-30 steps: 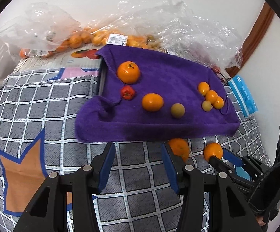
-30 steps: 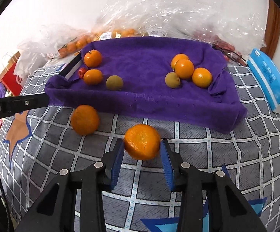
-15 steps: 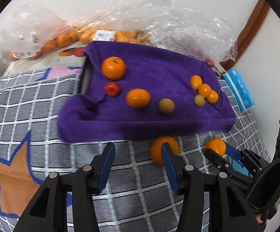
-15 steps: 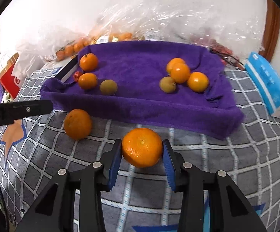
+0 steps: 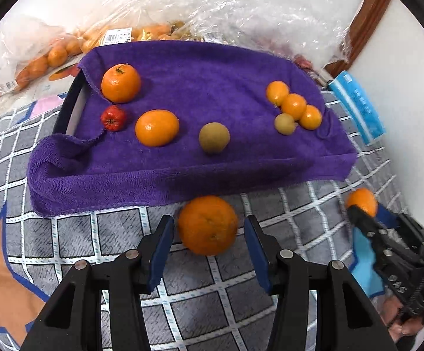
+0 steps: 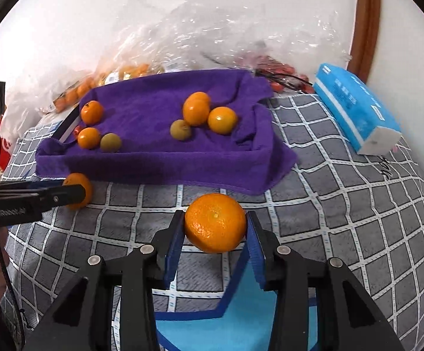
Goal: Organize fruits
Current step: 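Close right tool on a large orange while left tool closes on another orange, then lift and carry both held oranges over the purple towel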
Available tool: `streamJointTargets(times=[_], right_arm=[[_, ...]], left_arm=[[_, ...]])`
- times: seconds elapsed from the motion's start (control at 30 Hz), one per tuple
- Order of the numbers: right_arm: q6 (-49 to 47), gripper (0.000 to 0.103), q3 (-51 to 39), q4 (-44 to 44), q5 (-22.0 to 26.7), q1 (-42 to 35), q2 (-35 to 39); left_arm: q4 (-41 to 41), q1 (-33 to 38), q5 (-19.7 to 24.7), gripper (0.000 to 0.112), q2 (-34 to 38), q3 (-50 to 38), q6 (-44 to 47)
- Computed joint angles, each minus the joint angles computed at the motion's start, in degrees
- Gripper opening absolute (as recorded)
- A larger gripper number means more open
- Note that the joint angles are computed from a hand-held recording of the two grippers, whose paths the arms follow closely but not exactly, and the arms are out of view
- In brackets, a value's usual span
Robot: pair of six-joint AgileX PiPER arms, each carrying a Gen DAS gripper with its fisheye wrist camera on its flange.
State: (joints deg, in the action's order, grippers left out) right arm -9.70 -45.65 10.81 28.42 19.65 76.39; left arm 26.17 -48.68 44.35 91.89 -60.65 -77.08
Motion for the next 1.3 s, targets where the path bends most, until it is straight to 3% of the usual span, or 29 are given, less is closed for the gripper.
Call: streamJointTargets(times=[0.27,0.87,1.3], right_arm=[[3.5,0.041,-0.8,-3.1,0.9,1.2,-1.4],[14.7,0.041,-6.5,-9.2,5.3,7.3,-3.7],[14.9,0.041,-10.0,-9.6,8.9,8.2,-6.5]], left_arm=[[0.4,-1.2,1.9,0.04,0.0,-0.6,-0.3],[5.2,-6.0,11.8,0.04,-11.7,2.8,-7.8],[7.9,-9.3,17.8,0.04,-15.0,1.3,-10.1]])
